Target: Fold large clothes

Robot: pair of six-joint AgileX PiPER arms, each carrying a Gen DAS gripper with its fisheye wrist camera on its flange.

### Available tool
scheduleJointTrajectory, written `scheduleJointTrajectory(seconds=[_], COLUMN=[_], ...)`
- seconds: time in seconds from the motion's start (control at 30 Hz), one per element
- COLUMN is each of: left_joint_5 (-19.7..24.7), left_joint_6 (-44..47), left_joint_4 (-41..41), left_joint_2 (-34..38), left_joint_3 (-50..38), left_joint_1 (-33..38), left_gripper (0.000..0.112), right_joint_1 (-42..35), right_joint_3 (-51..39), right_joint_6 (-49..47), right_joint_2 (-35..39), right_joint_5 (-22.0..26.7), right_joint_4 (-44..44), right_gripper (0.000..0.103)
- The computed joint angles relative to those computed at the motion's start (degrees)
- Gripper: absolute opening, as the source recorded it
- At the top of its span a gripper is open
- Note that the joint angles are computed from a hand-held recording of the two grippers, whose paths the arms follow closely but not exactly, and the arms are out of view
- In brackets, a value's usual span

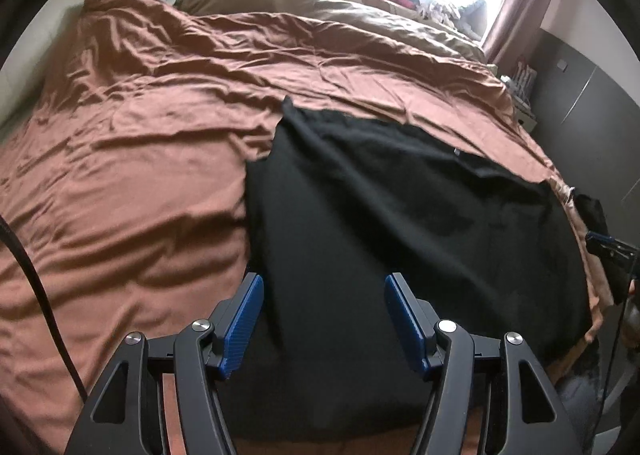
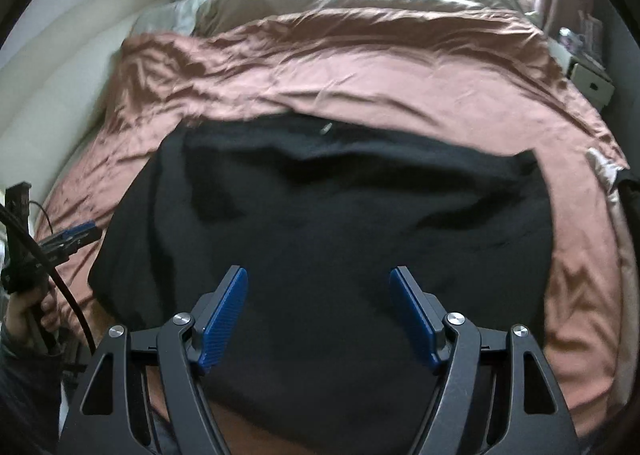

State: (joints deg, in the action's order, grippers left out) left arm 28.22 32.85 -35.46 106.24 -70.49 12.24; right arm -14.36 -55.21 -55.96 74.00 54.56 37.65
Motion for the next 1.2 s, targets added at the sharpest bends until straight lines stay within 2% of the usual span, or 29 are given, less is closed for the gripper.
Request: scheduleJointTrajectory(seconds=[0.13,0.4,0.53,0.57,0.63,0.8,0.93,1.03,1.13,1.2], left_joint_5=[-2.7,-6.6,-6.7,-7.0,-7.5,-8.8,-8.5,-6.6,-4.9,-4.1], left_joint_6=[4.9,12.3,15.6,15.8,16.1,17.6,19.8,19.4,18.3,18.6], left_joint_4=[-4.1,-9.1,-12.5,-12.7,-13.0,-14.3,-18.4,-19.2,-19.3,-20.2], left_joint_2=[-2.9,-5.8,-4.2,-3.8,-2.9,-2.3,-2.0,-0.5,1.4,2.2], left_joint_3=[6.5,14.0,14.2,14.2,14.1,14.3,14.1,12.8,11.3,10.8], left_joint_1=[0.9,1.6,2.0,1.9,1.9,2.2,4.3,6.0,7.0,7.4], left_gripper=[0.065,0.065,0.065,0.065,0.065,0.065,0.065,0.065,0.065,0.065], right_joint_1=[4.2,12.4,18.8,21.2,23.1,26.8,28.2,28.5,28.3,28.1], right_joint_3=[-0.1,6.8,10.5,11.0,10.8,4.1,-6.1,-14.0,-24.3,-30.2], right_joint_6=[4.4,14.4,21.7,25.0,28.6,36.4,42.1,45.2,47.3,48.6], right_joint_2=[-0.7,-7.8,-8.7,-7.4,-3.3,7.0,18.3,25.2,32.2,36.1], right_joint_5=[0.3,-4.9,-9.0,-10.6,-13.3,-18.2,-17.9,-17.2,-13.9,-11.6], right_joint_4=[-2.4,-10.0,-16.3,-19.0,-22.0,-26.8,-30.0,-32.7,-33.3,-33.2], right_gripper=[0.072,0.072,0.064,0.058,0.053,0.053,0.05,0.05,0.048,0.043])
